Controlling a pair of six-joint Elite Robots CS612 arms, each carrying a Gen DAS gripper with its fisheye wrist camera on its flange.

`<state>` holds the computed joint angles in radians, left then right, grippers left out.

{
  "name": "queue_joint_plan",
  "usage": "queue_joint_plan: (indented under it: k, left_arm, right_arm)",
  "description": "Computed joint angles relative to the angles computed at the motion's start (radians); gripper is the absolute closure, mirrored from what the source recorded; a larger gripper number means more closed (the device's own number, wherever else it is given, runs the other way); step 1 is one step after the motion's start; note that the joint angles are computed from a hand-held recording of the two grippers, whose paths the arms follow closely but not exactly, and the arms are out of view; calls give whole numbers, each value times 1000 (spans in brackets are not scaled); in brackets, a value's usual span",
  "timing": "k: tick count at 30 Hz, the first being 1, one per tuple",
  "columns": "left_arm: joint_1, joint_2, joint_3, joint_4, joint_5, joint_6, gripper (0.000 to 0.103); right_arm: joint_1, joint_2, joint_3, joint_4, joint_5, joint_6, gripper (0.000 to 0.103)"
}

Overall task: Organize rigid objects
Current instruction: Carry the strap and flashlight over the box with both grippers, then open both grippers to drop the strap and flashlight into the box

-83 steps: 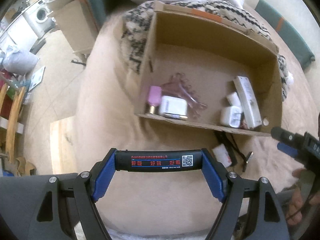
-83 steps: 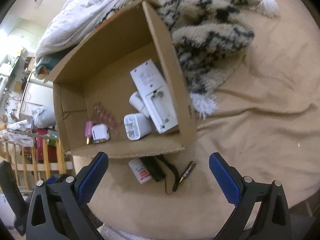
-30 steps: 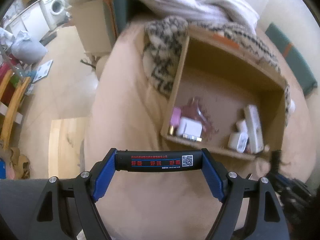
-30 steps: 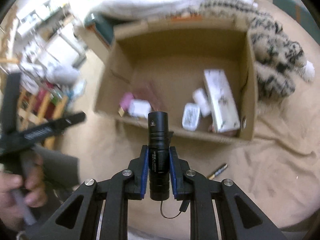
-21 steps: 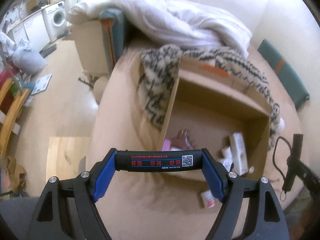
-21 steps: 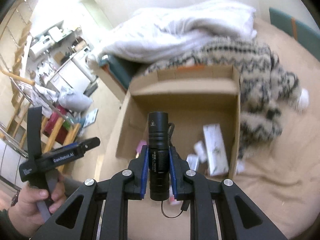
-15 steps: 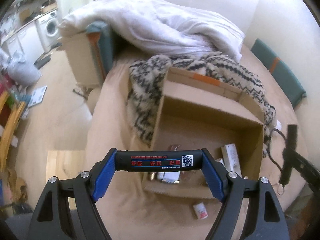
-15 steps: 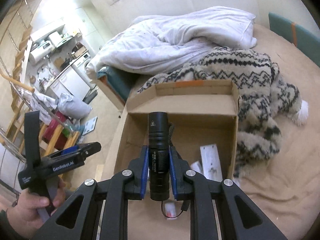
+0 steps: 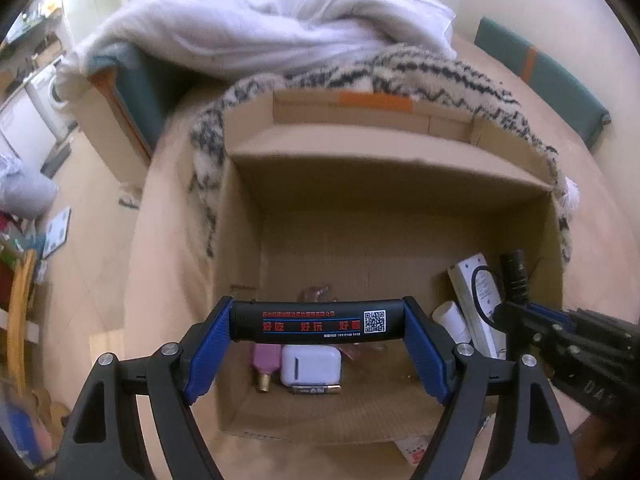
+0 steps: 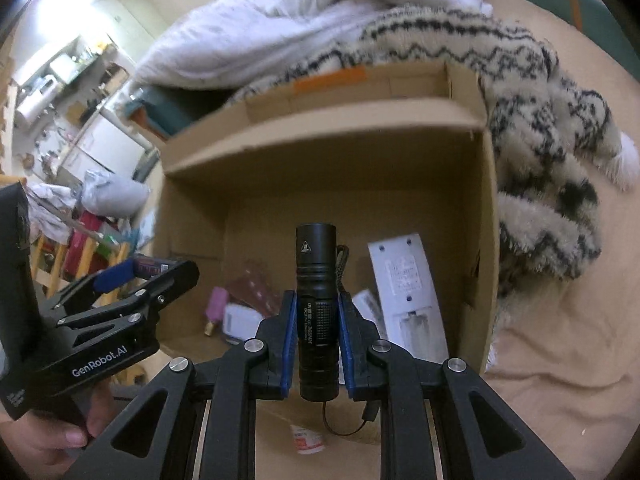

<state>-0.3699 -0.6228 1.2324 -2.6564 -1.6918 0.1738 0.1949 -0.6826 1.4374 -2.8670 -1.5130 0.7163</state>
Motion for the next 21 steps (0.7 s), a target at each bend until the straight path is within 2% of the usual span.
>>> queue_joint_plan:
  k: [9,21]
  left_arm:
    - [0,19,-20,62,35,-8,24]
    - [-3,15,-12,91,43,20,24]
  right_arm:
    - [-9,30,-33,120,52,13,83]
    - [-16,32,-35,148,82,40,82]
